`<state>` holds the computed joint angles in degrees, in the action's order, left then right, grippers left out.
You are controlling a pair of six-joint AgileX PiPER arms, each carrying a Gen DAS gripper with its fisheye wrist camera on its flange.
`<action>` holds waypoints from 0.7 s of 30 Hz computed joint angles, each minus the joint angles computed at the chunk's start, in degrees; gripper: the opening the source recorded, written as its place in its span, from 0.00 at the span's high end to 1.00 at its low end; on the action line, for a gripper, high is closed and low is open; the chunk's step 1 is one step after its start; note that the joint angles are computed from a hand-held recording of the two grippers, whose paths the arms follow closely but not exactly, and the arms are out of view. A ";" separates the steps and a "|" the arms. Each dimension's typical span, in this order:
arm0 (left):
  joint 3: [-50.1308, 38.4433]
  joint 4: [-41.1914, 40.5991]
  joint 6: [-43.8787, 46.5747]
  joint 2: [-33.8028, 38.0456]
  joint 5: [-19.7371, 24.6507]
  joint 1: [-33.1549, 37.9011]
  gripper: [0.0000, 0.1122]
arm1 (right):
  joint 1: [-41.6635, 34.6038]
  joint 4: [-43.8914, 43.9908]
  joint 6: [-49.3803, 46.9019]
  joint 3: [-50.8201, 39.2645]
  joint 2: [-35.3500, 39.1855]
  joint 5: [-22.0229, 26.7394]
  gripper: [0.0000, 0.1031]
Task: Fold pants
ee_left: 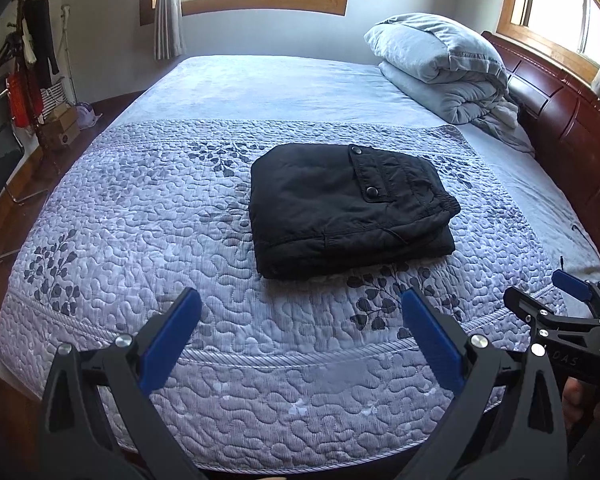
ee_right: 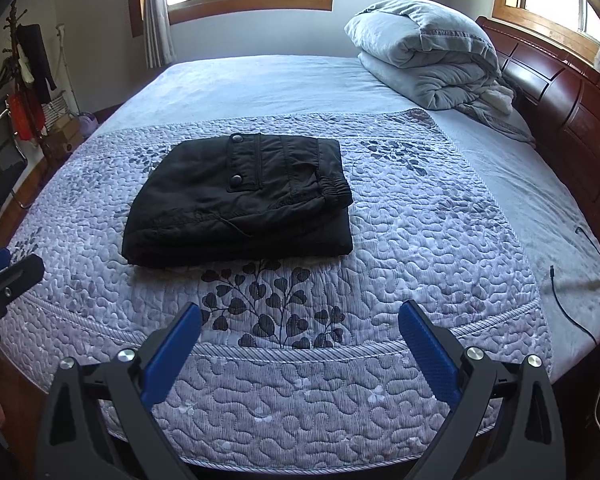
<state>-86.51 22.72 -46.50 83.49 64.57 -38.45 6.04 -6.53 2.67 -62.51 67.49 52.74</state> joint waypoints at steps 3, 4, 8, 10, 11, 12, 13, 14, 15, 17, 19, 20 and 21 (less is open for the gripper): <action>0.23 -0.13 0.11 -0.02 -0.28 -0.09 0.11 | 0.43 -0.67 0.44 0.07 0.13 -0.16 0.04; 0.33 -0.11 0.10 -0.04 -0.37 -0.08 0.11 | 0.50 -0.86 0.51 0.13 0.13 -0.31 0.04; 0.70 -1.08 0.78 -0.23 -1.06 0.45 0.11 | 0.60 -1.21 0.62 0.35 0.23 -0.59 0.04; 0.80 -1.56 0.77 -0.22 -1.30 0.74 0.11 | 0.63 -1.15 0.61 0.37 0.21 -0.58 0.04; 0.84 -1.56 0.71 -0.22 -1.22 0.71 0.11 | 0.66 -1.19 0.60 0.39 0.17 -0.59 0.04; 0.84 -1.33 0.61 -0.18 -1.09 0.65 0.11 | 0.66 -1.19 0.60 0.39 0.17 -0.59 0.04; 0.82 -1.11 0.56 -0.13 -1.05 0.59 0.11 | 0.68 -1.31 0.65 0.41 0.20 -0.65 0.04; 0.79 -1.04 0.59 -0.10 -1.05 0.56 0.11 | 0.67 -1.30 0.65 0.44 0.16 -0.63 0.04; 0.84 -0.90 0.44 -0.15 -1.02 0.41 0.11 | 0.59 -1.24 0.58 0.49 0.23 -0.69 0.04; 0.79 -0.70 0.47 -0.10 -0.95 0.32 0.11 | 0.67 -1.28 0.73 0.41 0.23 -0.59 0.04; 0.57 -0.44 0.62 0.08 -0.71 0.14 0.11 | 0.62 -1.30 0.76 0.44 0.31 -0.61 0.04; 0.50 -0.19 0.49 0.14 -0.56 0.01 0.11 | 0.57 -1.21 0.65 0.43 0.27 -0.62 0.04; 0.45 -0.14 0.51 0.22 -0.52 -0.03 0.11 | 0.58 -1.22 0.63 0.42 0.29 -0.65 0.04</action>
<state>-86.06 22.57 -45.99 83.72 64.04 -38.48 6.61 -7.75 3.30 -62.08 67.78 52.09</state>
